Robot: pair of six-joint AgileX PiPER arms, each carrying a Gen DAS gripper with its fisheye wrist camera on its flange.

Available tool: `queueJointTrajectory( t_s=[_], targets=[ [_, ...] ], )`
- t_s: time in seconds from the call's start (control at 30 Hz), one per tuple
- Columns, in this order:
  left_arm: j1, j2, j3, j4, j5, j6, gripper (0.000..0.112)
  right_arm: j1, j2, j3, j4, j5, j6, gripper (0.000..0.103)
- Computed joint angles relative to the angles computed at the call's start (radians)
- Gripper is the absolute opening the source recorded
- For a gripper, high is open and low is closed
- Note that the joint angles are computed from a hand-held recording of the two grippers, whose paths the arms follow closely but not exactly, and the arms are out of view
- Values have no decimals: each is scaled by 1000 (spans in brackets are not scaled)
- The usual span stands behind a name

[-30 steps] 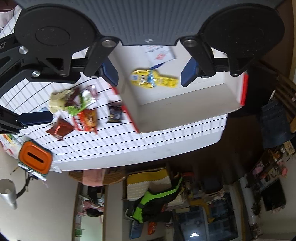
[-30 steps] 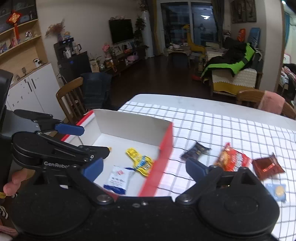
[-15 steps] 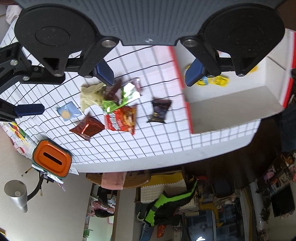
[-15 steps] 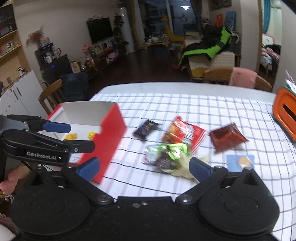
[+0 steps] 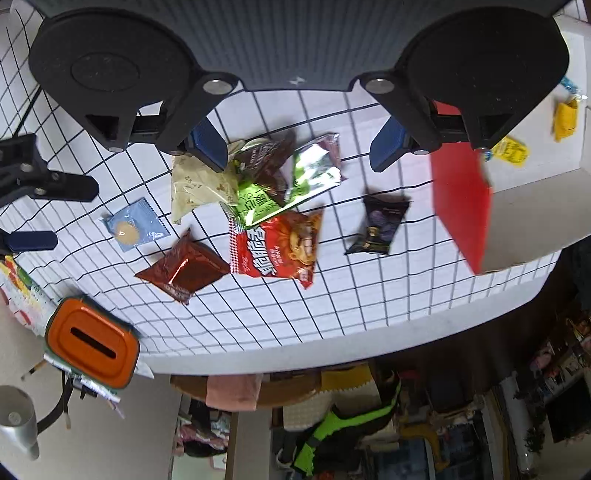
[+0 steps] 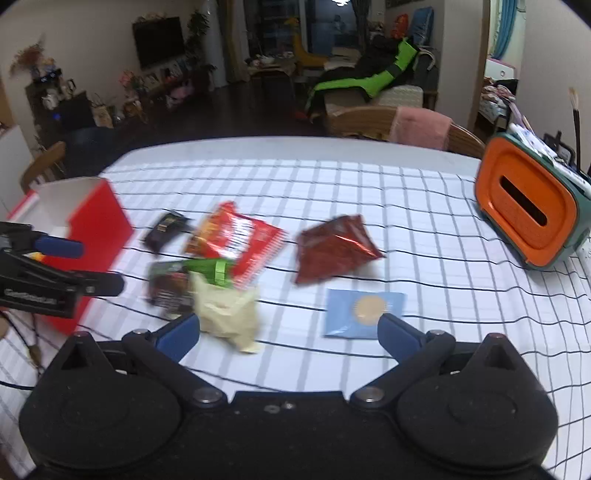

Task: Organize snacks
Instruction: 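Withdraw both tools from the box back toward the snack pile, then grasp the dark chocolate candy with the left tool while the right tool grasps the blue cookie packet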

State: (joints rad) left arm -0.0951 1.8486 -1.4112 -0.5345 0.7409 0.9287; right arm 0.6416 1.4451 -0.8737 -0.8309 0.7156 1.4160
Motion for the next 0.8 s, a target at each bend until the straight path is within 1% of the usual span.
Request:
queueJointTrajectory(
  t_s=[0.1,0.23,0.4,0.57,0.7,0.8],
  targets=[
    [-40,29,-12,48,-26,-57,84,-91,11,54,-13,-83,-15,103],
    [-72,82,-53,109,-27,-142,84,-196,67,84,-41,-175,-20,103],
    [-87,143,-124,150,10,-224,84,-285,135,95,-57,-275,1,103],
    [-97,194,-196,163,62,-263,84,-318,195,79,-90,-307,40,103],
    [-103,222,-233,172,85,-295,84,-318,231,65,-137,-302,96,103],
    [-105,238,-257,170,106,-302,78,-312,245,66,-191,-291,153,102]
  ],
)
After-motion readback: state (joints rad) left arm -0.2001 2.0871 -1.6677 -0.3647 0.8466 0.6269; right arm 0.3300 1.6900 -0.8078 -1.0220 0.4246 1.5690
